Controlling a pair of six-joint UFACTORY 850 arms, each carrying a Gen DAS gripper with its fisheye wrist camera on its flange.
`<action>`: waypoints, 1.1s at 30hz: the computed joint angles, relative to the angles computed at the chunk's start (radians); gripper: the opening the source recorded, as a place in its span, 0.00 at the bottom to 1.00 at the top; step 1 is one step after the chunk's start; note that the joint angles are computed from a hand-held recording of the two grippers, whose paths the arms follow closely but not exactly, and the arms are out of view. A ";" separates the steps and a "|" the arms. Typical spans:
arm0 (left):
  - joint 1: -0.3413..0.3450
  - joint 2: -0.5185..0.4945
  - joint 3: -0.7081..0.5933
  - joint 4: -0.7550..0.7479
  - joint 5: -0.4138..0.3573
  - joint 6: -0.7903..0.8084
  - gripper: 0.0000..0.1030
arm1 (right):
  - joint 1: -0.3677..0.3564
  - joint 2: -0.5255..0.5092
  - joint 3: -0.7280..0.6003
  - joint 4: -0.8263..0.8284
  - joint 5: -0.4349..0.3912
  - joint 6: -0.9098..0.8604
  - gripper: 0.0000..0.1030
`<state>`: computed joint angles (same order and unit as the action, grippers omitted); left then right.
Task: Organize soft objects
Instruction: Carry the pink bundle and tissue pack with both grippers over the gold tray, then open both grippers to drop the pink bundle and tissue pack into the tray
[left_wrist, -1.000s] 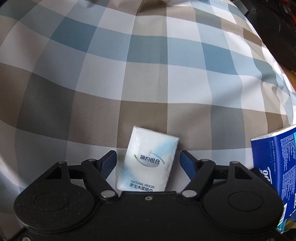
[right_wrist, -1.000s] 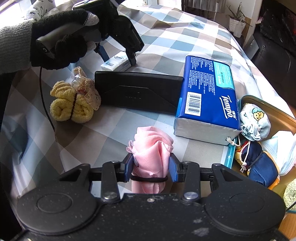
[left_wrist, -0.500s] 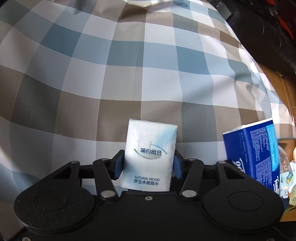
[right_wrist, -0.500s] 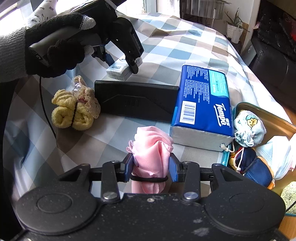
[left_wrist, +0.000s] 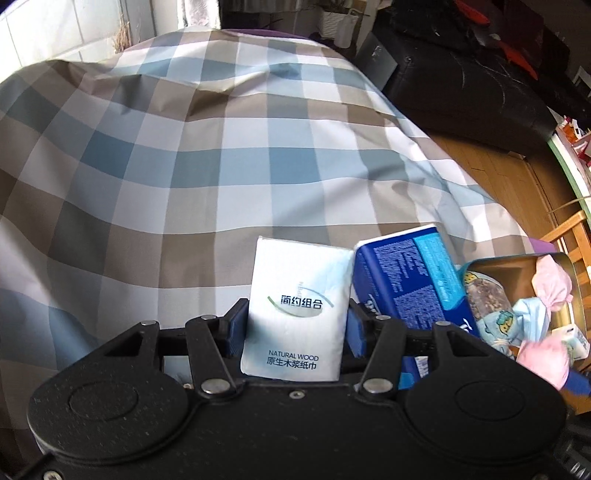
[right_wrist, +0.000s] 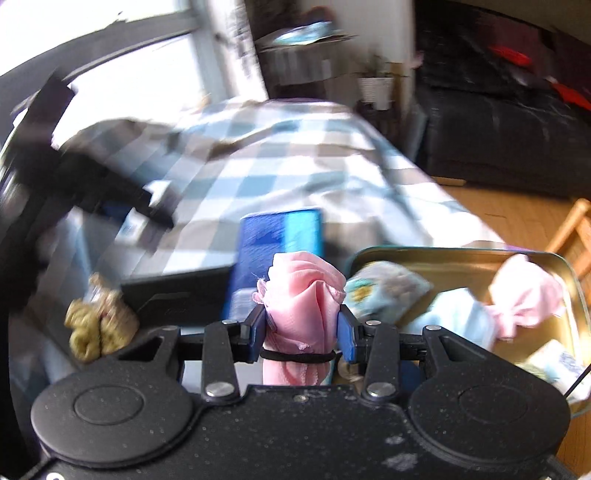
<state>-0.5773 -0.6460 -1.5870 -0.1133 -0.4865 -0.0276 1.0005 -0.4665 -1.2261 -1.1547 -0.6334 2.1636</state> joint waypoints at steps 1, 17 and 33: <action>-0.015 0.008 0.013 0.020 0.010 -0.011 0.50 | -0.005 0.019 0.021 -0.004 -0.019 0.035 0.38; -0.201 -0.093 -0.187 -0.102 -0.100 0.164 0.50 | -0.120 0.289 0.276 0.162 -0.263 0.183 0.38; -0.295 -0.358 -0.578 -0.083 -0.293 0.103 0.50 | -0.149 0.332 0.347 0.235 -0.225 0.249 0.38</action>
